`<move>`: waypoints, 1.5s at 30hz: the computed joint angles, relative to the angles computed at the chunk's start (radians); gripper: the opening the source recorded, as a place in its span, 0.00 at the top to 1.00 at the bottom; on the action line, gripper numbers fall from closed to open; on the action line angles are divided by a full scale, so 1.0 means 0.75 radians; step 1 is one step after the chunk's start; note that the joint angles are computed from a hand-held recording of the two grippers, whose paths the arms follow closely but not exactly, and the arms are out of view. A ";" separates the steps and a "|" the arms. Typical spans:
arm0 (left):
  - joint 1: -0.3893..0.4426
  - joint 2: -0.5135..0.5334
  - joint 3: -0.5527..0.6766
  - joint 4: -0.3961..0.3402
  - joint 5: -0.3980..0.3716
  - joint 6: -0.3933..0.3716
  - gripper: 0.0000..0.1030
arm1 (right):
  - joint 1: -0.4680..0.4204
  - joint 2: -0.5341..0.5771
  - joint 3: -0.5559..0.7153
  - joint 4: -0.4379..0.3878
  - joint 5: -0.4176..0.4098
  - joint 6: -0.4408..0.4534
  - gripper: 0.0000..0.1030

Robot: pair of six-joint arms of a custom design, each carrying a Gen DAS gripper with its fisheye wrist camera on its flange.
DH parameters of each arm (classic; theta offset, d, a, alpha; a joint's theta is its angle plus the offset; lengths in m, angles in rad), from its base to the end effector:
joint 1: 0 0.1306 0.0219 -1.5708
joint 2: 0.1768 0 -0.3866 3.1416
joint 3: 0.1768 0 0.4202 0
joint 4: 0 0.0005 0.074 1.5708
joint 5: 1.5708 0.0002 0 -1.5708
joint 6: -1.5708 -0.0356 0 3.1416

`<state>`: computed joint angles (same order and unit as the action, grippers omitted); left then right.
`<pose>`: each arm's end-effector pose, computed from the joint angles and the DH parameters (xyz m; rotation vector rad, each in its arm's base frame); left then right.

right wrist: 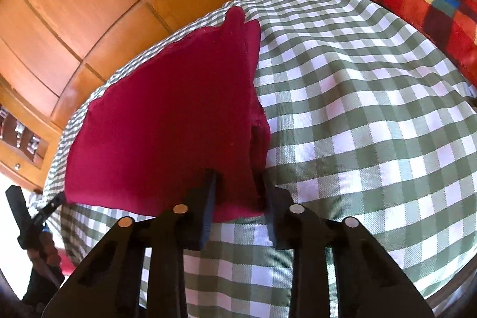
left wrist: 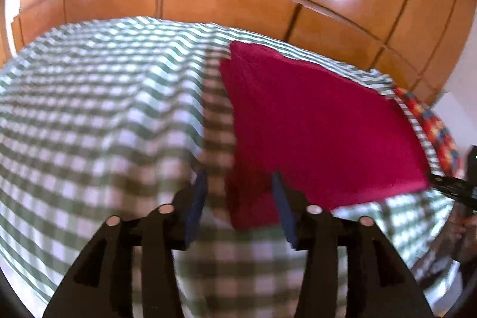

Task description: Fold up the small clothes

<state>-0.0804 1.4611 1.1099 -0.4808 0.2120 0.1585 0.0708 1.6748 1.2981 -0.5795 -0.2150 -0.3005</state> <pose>0.5132 -0.0494 0.2912 0.0051 2.4102 -0.3655 0.5804 0.0483 0.2585 0.2051 2.5384 0.4190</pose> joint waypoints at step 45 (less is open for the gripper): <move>-0.084 0.077 0.205 -0.060 -0.374 -0.106 0.43 | 0.150 0.148 0.244 0.022 0.229 0.068 0.36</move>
